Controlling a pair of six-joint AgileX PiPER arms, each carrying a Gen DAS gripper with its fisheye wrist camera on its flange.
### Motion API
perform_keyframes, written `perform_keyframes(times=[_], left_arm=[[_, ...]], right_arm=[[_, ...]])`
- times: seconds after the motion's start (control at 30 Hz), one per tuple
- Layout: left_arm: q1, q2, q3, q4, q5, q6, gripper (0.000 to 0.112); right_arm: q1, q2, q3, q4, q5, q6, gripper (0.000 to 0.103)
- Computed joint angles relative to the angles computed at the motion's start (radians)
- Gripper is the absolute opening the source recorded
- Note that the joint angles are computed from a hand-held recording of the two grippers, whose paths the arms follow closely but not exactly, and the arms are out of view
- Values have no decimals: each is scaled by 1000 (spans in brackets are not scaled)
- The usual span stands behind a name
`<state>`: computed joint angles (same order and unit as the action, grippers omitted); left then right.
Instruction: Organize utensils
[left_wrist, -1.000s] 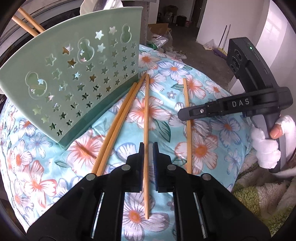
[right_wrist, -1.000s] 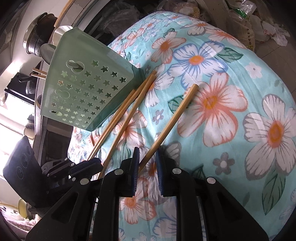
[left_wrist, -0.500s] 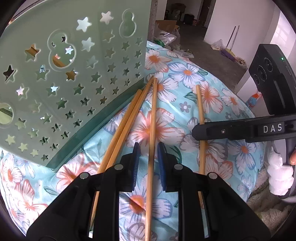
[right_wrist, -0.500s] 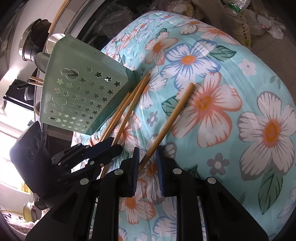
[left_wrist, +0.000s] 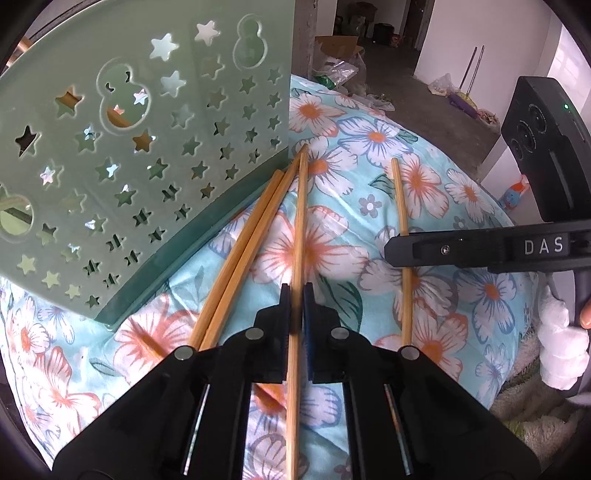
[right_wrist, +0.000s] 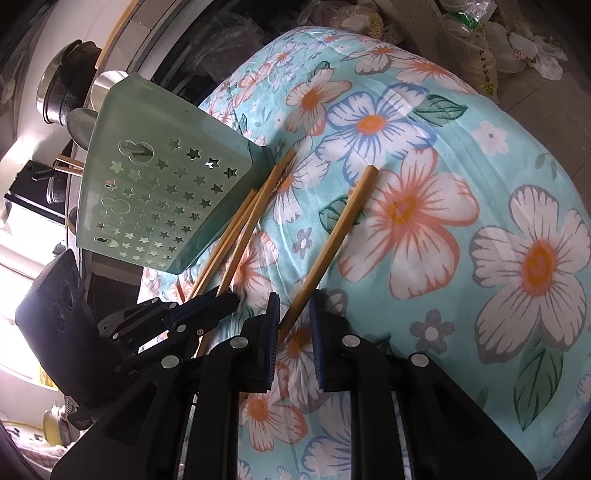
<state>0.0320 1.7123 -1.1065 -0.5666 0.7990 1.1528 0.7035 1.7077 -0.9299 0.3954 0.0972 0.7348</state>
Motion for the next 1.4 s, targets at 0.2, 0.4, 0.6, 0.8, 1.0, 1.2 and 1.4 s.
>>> perform_keyframes(times=[0.2,0.4,0.6,0.8,1.0,1.2,1.4], left_arm=[[38,-35,32,4,33,11,5],[46,-8,-5,-11,46,8,13],[11,31,-32,-7,20,-30,14],[11,37,-38,-11,17,-34,13],[21,31,-32,-14,19,-21,13],[18,35,-35,-13,17,-24,13],[18,33,-32,-14,16,-24,13]], right_arm=[[0,-19,14,4,20,-1,16],[-20,-13,5,144,33,-149,18],[-14,1,8,67,-1,-72,18],[-5,6,1,-165,-5,160,16],[-2,6,2,-198,-9,196,15],[-3,6,5,-177,-12,174,15],[-2,5,6,-190,-12,189,15]])
